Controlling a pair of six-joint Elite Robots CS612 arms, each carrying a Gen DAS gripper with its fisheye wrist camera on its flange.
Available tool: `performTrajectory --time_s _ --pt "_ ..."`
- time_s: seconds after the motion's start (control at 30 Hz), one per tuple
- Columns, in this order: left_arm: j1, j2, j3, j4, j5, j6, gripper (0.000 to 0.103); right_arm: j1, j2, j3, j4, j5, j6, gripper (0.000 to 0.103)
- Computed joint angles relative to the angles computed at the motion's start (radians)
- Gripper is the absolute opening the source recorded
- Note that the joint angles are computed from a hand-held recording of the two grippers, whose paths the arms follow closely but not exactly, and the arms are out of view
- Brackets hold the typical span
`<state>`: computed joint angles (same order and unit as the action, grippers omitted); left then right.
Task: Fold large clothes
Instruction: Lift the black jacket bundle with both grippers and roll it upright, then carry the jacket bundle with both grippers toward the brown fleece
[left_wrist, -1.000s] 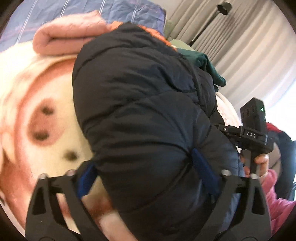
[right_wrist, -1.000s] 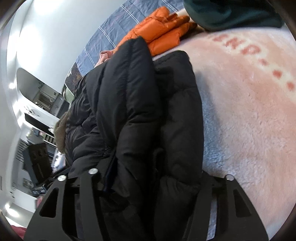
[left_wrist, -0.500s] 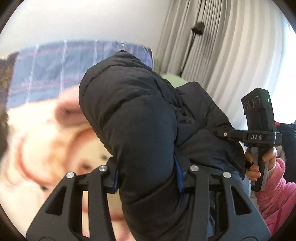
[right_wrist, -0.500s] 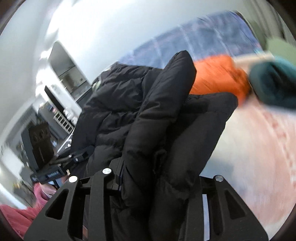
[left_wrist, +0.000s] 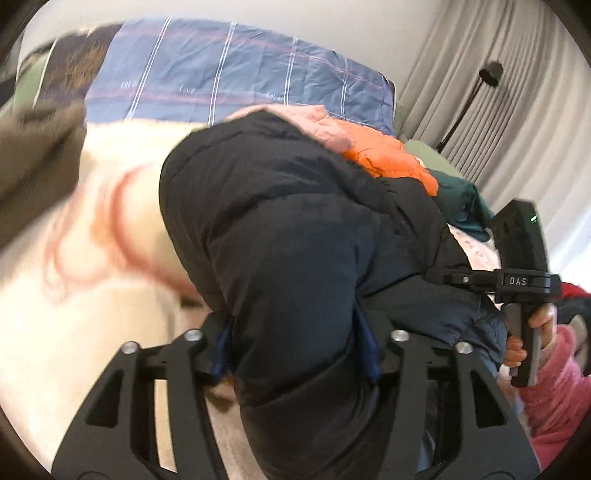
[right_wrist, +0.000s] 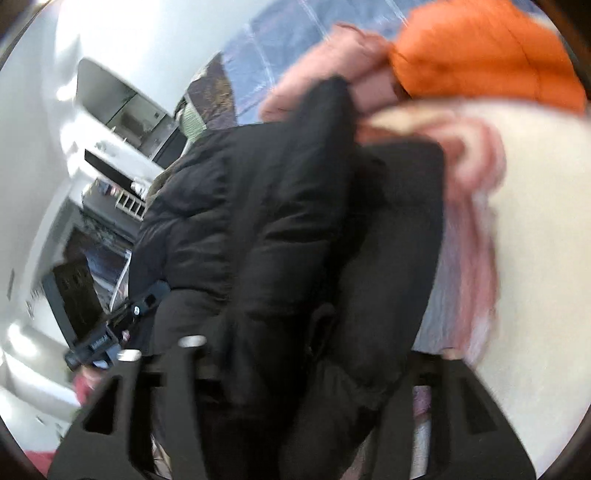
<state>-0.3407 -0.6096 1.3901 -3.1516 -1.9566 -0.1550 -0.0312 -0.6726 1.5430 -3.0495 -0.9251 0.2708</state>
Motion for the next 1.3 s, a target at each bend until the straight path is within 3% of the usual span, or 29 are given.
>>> performTrajectory --time_s 0.1,0.17,0.33,0.5,0.53,0.6,0.63,0.7,0.77,0.83,0.97,1.1,1.23,1.3 --pt "0.001 -0.007 0.025 -0.018 0.011 0.029 0.07 -0.002 -0.017 0.017 0.014 -0.059 -0.041 0.085" --pt "-0.001 -0.003 0.02 -0.011 0.019 0.03 0.076 -0.004 -0.032 0.035 0.026 -0.062 -0.069 0.086" --pt "0.009 0.004 0.036 -0.03 -0.011 -0.023 0.082 -0.023 -0.037 0.056 0.087 0.054 -0.09 0.091" --pt "0.027 0.008 0.049 -0.015 -0.068 -0.1 0.086 -0.021 0.019 -0.017 0.233 0.214 -0.089 0.091" --pt "0.031 0.008 0.048 -0.005 -0.085 -0.115 0.086 -0.017 0.023 -0.02 0.235 0.208 -0.087 0.088" --pt "0.037 0.007 0.055 0.001 -0.122 -0.137 0.087 -0.011 0.026 -0.022 0.208 0.204 -0.106 0.055" --pt "0.036 0.004 0.063 -0.006 -0.126 -0.134 0.085 -0.01 0.023 -0.021 0.199 0.209 -0.108 0.052" --pt "0.029 -0.004 0.075 -0.04 -0.107 -0.121 0.067 -0.002 0.009 -0.008 0.158 0.159 -0.118 0.038" --pt "0.021 -0.017 0.08 -0.071 -0.076 -0.108 0.047 0.01 -0.008 0.003 0.106 0.1 -0.119 0.033" --pt "0.014 -0.029 0.084 -0.115 -0.046 -0.096 0.042 0.016 -0.021 0.014 0.039 0.078 -0.129 0.032" --pt "0.007 -0.064 0.093 -0.206 0.008 -0.051 0.041 0.024 -0.05 0.01 -0.099 0.09 -0.148 0.031" --pt "0.008 -0.085 0.062 -0.258 0.07 0.018 0.041 0.037 -0.052 -0.064 -0.131 0.086 -0.184 0.031" --pt "0.021 -0.07 -0.055 -0.228 0.143 0.071 0.041 0.05 -0.005 -0.215 -0.105 0.1 -0.172 0.031" --pt "0.03 -0.052 -0.118 -0.195 0.172 0.083 0.041 0.059 0.047 -0.343 -0.062 0.107 -0.158 0.031"
